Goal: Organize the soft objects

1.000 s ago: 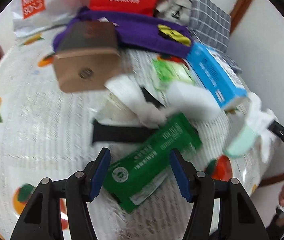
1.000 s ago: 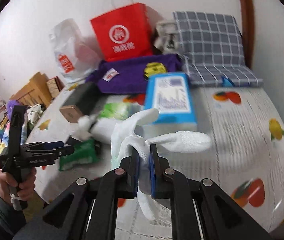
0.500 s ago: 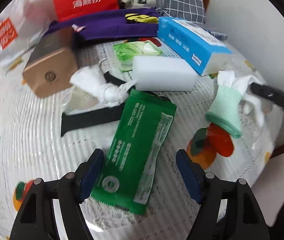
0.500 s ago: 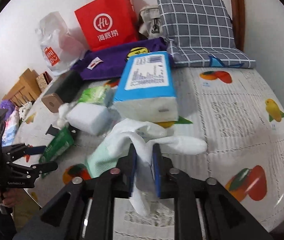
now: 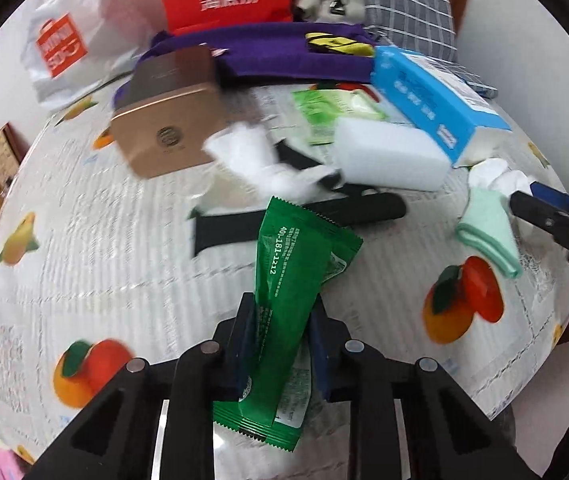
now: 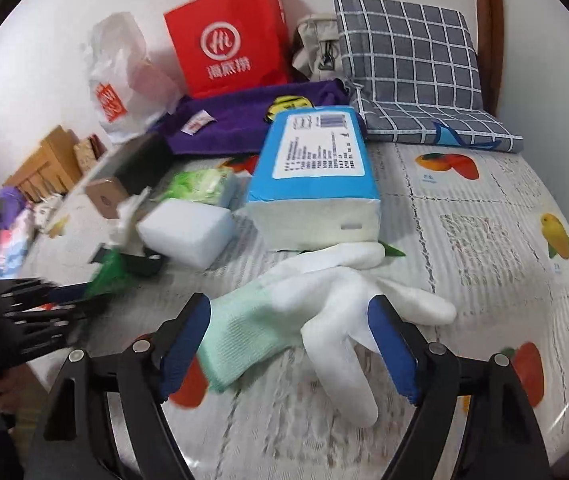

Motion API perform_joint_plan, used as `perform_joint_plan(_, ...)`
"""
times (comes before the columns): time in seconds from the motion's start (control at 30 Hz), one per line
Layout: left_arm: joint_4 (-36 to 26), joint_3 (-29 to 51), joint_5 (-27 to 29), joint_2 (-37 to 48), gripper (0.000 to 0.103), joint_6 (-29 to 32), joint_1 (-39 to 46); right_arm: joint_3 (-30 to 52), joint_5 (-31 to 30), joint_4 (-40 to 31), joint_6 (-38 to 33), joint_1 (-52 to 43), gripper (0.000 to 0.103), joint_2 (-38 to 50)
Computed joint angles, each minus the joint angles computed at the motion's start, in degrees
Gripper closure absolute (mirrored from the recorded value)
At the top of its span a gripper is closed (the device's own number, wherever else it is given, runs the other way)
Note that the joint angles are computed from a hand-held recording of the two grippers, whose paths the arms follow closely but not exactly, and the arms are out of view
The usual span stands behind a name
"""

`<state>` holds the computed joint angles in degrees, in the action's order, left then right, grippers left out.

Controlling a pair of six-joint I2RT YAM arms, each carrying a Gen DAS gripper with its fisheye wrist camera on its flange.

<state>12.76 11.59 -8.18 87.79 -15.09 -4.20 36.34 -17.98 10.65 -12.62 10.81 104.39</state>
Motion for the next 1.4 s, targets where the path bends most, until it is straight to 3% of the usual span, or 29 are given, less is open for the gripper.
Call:
perform_joint_plan(0.13,1.2,-2.2,1.5,-1.5,0.079,1.0,3.6,2.4,2.7,0.0,0.6,1.6,0.023,5.2)
perform_joint_plan(0.27,2.3,-2.3,2.8,-1.0,0.078,1.9,5.3,-0.9,3.6,5.2,-1.3,1.7,0.022,5.1)
perform_joint_plan(0.37,3.7,-2.6,2.1,-0.3,0.076,1.9,4.8,-4.3,3.9,10.0,-3.3,1.3,0.03,4.6)
perform_joint_plan(0.43,5.0,-3.2,1.7,-0.1,0.075,1.8,4.6,-6.9,3.8,13.2,-4.6,0.6,0.053,3.8)
perform_joint_plan(0.5,6.4,-3.8,1.9,0.1,0.075,1.9,4.8,-7.3,0.4,12.0,-5.6,-1.5,0.072,2.8)
perform_joint_plan(0.6,8.7,-4.8,4.1,0.2,0.076,2.8,6.9,-6.2,-6.6,8.1,-6.2,-5.0,0.085,2.5)
perform_joint_plan(0.8,12.8,-6.8,9.6,0.2,0.078,5.3,11.9,-4.6,-16.0,2.4,-5.1,-8.5,0.086,0.5)
perform_joint_plan(0.93,11.9,-6.8,11.7,-0.5,0.08,6.2,14.8,-4.4,-17.4,-0.1,-3.7,-7.9,0.086,-3.1)
perform_joint_plan(1.13,1.9,-6.4,12.6,-9.7,0.081,9.2,19.3,-4.6,-15.9,-2.3,-2.0,-5.2,0.086,-8.0)
perform_joint_plan(1.4,-10.5,-5.8,18.5,-22.6,0.081,12.7,27.4,-5.1,-12.9,-5.8,-1.6,-3.8,0.086,-13.7)
